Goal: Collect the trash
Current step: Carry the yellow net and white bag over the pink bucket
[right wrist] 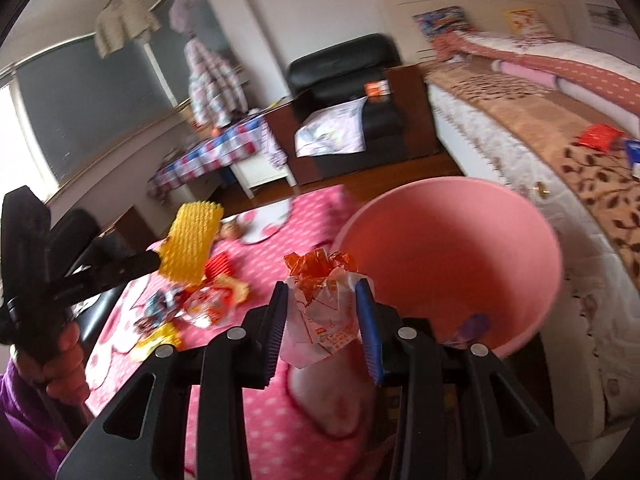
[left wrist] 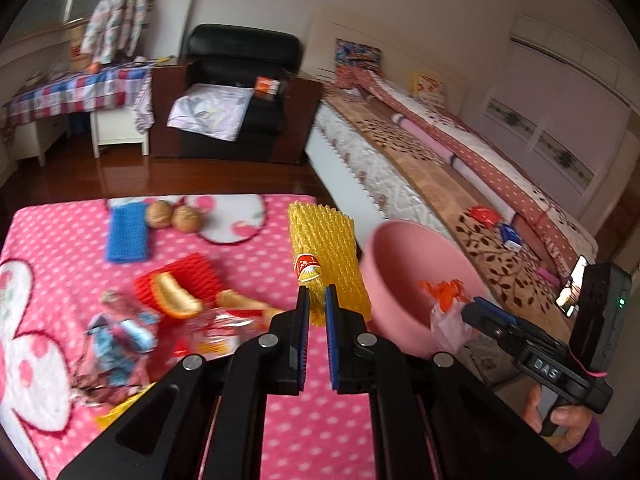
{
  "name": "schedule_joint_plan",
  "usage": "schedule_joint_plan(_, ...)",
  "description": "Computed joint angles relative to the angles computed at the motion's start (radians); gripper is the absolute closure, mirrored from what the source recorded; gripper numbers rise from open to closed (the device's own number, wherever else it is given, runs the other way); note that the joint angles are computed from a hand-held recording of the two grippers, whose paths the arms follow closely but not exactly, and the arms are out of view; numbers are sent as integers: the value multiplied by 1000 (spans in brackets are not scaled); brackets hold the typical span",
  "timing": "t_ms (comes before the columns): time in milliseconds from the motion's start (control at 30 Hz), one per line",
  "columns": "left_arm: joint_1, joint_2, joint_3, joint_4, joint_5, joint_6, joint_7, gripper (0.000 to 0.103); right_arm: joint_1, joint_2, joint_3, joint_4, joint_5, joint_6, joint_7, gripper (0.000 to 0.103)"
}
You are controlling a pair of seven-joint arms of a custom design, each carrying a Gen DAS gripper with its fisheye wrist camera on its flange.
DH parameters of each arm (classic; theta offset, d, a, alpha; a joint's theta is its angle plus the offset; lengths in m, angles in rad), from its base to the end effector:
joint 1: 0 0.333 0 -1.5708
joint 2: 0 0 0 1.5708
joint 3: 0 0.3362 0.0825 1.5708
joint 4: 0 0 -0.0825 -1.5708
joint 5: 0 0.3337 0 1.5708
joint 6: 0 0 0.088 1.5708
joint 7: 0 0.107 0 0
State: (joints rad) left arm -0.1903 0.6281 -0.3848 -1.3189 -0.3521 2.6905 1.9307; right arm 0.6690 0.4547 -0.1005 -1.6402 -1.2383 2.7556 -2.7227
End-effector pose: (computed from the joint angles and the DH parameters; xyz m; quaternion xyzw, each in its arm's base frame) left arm 0.6678 -0.3122 0.5090 -0.4550 0.7817 -0.4223 0.0596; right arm 0.5393 0.4050 0.4482 -0.5024 0.7237 -0.2278 0.4147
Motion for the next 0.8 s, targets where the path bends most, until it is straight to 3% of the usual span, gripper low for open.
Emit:
schedule_joint_plan(133, -45, 45, -4, 79, 31, -44, 4, 96, 1, -37, -9, -57, -31, -46, 73, 68)
schedule_joint_plan(333, -123, 120, 14, 204, 85, -109, -7, 96, -35, -62, 26, -104, -47, -94, 104, 68)
schedule_joint_plan(533, -191, 188, 40, 310, 140, -171, -34, 96, -65, -81, 42, -153, -97, -94, 188, 68)
schedule_joint_plan(800, -230, 235, 59, 376, 179, -212, -58, 96, -94, -88, 61, -182, -127, -99, 253, 68)
